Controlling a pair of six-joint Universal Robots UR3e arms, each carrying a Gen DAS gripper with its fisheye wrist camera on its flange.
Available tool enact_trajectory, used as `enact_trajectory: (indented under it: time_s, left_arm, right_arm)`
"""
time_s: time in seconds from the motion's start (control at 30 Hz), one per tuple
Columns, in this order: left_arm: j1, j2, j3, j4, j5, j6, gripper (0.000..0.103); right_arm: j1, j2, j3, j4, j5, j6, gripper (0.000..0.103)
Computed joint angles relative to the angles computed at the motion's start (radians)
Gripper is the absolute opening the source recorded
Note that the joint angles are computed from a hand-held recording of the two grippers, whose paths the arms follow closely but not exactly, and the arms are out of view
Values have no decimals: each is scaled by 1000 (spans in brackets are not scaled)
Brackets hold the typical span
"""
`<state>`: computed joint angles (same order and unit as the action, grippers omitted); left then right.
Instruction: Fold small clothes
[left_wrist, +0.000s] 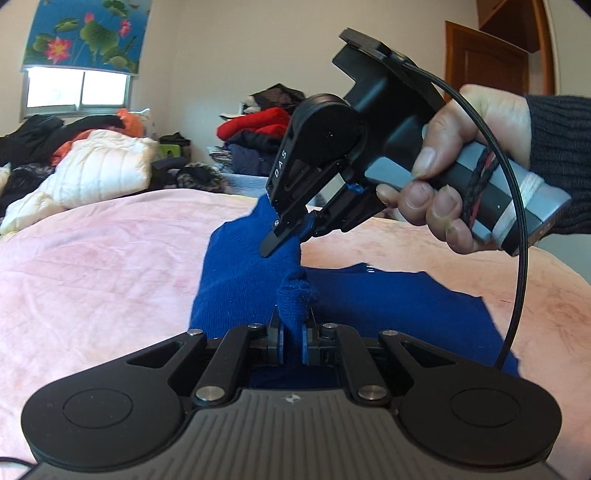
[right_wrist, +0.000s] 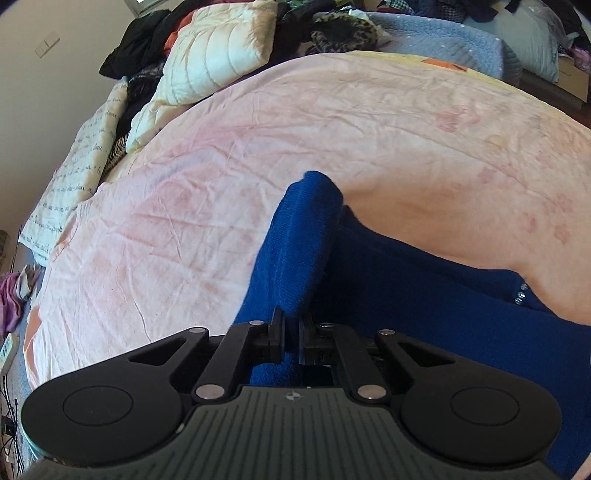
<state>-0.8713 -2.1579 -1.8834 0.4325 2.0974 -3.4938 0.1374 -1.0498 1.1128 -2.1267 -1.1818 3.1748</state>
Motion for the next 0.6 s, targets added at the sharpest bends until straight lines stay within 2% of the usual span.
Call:
enact_trajectory:
  time_s: [0.23,0.6]
  left_arm:
    - [-76,-93,200,-113,-2,28,8]
    - [-167,-269,556,-308,-36,75,8]
  right_arm:
    - [-188,-224,370,-124,99,-78,8]
    - [-466,-438,698,-123,219,-267,8]
